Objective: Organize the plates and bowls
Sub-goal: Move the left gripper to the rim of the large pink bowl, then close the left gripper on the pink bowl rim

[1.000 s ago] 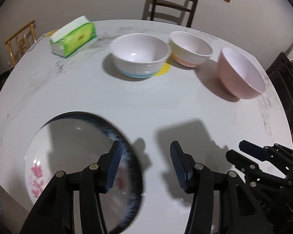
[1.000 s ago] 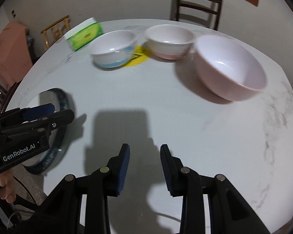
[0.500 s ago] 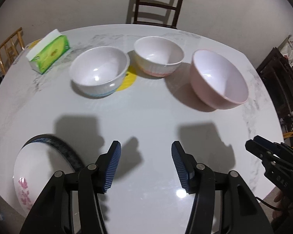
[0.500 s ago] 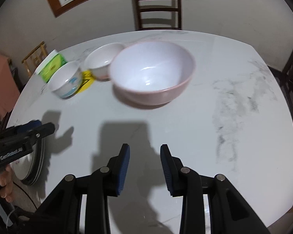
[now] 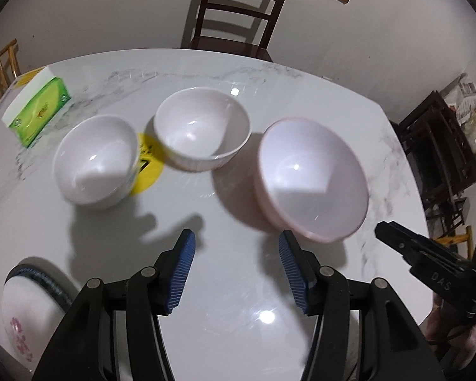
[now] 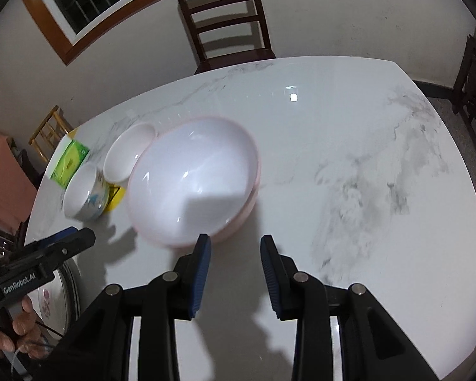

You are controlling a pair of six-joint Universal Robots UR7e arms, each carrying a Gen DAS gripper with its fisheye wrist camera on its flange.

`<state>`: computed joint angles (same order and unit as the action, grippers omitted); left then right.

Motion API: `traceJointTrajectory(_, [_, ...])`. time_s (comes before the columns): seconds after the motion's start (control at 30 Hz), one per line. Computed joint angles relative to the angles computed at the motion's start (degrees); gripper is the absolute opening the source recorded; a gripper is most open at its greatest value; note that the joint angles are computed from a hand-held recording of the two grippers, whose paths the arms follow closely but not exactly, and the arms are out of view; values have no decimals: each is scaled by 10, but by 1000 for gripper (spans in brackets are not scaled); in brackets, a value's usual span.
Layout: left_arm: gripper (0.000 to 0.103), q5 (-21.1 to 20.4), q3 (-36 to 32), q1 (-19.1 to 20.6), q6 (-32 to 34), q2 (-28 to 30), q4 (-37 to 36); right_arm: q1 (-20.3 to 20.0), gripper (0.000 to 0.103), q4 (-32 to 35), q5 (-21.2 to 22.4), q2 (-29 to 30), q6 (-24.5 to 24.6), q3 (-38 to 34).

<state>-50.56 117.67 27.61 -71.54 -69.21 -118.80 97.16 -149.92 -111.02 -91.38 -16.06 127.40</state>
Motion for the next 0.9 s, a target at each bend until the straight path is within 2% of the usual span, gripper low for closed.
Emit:
traceJointTrajectory(0.13, [53, -23, -20, 31, 6, 20, -37, -10, 33, 28, 4, 35, 19, -43])
traceJointTrajectory(0.33, [53, -52, -39, 66, 13, 47, -67, -14, 33, 49, -14, 84, 36, -87])
traceJointTrajectory(0.7, [50, -41, -59, 92, 34, 88, -69, -18, 33, 8, -36, 129, 37, -91])
traceJointTrajectory(0.73, [49, -41, -58, 94, 35, 89, -71, -17, 33, 0, -40, 132, 36, -89])
traceJointTrajectory(0.9, [29, -44, -49, 102, 40, 86, -80, -14, 32, -24, -51, 146, 31, -85])
